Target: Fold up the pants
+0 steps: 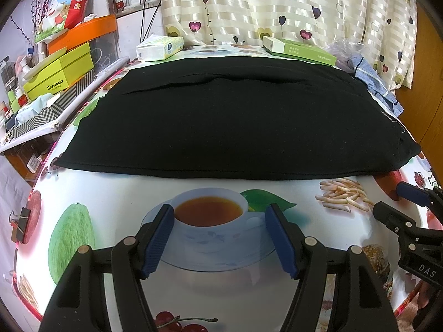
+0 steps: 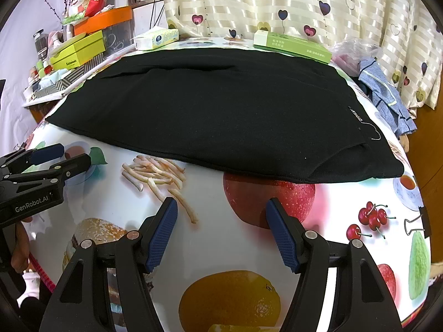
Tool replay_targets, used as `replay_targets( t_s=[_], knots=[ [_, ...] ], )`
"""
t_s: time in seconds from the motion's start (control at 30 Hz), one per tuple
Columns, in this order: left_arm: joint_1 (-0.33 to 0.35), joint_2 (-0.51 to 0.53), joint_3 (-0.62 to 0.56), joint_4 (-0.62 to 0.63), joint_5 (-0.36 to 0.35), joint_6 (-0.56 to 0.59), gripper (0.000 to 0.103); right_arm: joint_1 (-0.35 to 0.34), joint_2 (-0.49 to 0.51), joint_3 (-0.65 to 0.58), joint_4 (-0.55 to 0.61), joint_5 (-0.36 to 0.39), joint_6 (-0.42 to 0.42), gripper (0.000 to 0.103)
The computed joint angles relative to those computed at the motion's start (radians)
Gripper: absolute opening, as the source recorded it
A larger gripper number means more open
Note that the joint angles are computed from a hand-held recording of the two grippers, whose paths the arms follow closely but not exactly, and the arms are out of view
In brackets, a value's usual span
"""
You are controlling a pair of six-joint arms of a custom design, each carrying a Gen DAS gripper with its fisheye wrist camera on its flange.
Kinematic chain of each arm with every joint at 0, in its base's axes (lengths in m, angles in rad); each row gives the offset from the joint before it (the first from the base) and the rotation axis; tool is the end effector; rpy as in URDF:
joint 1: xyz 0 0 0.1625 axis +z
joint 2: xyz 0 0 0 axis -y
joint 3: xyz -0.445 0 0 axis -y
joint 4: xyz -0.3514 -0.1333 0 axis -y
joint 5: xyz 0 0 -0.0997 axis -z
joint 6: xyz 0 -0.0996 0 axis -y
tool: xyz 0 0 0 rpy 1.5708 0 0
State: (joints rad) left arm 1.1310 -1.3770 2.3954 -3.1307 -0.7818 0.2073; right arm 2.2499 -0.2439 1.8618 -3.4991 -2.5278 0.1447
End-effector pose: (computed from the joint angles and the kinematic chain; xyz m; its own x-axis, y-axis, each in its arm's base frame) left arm 0.0178 -0.4413 0.2913 -0.7012 0.1293 -0.7012 0.5203 0.7652 -0.3792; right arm 0.3718 -0.3781 -0.1052 -0.6849 -0.0589 0.7262 -0.5046 0.7574 -0.4145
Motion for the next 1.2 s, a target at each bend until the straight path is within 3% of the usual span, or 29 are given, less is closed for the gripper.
replay_targets(
  t_s=[1.2],
  knots=[
    [-0.010,0.002,0.009,-0.007,0.005,0.003,0.071,-0.005,-0.013,0.015,0.006,0.024,-0.019,0.067]
  ],
)
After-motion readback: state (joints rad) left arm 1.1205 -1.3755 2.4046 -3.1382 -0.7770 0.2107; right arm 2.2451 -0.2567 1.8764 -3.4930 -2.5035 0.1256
